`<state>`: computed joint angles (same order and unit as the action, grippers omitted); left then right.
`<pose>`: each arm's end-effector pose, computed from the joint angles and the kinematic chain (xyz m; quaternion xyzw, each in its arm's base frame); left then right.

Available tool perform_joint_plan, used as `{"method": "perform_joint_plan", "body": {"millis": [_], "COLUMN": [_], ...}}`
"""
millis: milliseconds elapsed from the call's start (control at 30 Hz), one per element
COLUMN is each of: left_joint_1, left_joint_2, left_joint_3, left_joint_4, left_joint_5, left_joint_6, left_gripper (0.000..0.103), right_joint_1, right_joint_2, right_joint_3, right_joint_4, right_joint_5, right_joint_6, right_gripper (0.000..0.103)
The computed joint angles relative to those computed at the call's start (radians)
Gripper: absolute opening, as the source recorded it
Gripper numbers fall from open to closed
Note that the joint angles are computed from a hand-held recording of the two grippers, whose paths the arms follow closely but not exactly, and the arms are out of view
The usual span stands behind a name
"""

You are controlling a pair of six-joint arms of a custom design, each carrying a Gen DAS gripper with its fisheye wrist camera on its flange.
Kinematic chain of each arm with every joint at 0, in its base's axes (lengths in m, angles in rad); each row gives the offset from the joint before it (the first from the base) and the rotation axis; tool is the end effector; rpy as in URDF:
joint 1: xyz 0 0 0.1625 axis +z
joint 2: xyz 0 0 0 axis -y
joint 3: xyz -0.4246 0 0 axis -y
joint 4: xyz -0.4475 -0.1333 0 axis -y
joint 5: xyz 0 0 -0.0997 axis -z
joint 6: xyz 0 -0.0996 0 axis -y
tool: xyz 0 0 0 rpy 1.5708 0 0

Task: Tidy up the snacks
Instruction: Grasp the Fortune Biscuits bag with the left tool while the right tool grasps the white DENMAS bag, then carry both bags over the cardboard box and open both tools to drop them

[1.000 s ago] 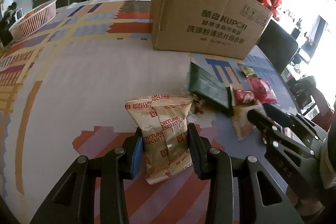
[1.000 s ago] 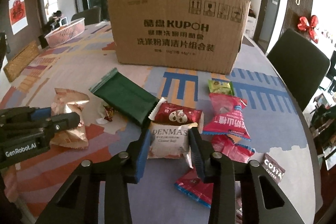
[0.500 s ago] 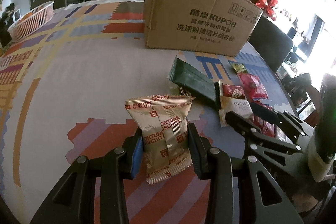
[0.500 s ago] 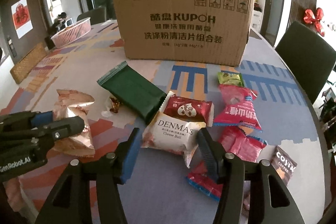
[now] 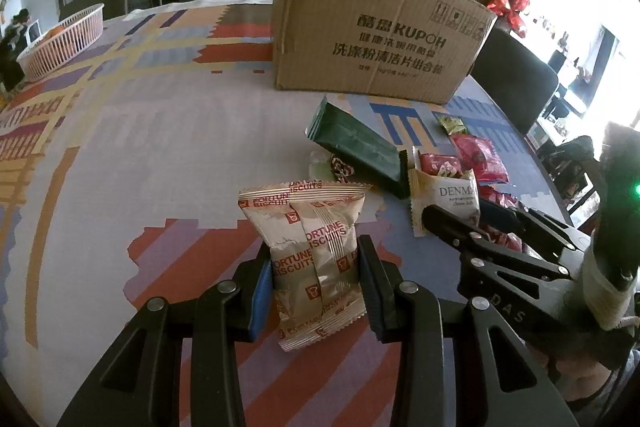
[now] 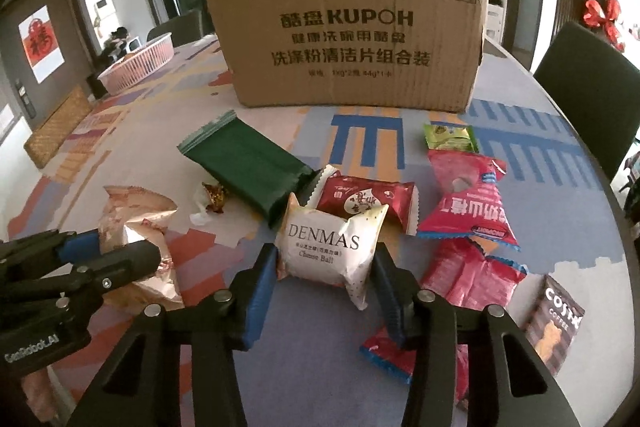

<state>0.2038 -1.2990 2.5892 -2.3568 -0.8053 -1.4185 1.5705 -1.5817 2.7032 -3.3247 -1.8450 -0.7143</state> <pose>-0.2436 -0.2569 0.0305 0.0700 0.9004 -0.3150 0.2918 0.1062 -0.3269 0.1656 0.2892 -0.8970 0.2432 0.2294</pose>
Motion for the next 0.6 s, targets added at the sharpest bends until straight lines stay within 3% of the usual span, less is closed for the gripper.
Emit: {"method": "perform_joint_plan", "body": {"millis": [233, 600], "left_joint_1": [-0.038, -0.093], "left_joint_2": [-0.03, -0.069], "left_joint_3": [-0.006, -0.053], "left_joint_4": [0.06, 0.204], "left_joint_5": [0.017, 0.106], "left_joint_6": [-0.046, -0.096], "left_gripper": [0.039, 0.038], "right_joint_1": [0.004, 0.041], "right_joint_2": [-0.08, -0.249], "right_joint_3": [0.038, 0.059], "right_joint_4": [-0.003, 0.054], "right_joint_5": [0.048, 0.112], "right_joint_6": [-0.04, -0.033], "right_gripper": [0.043, 0.043]}}
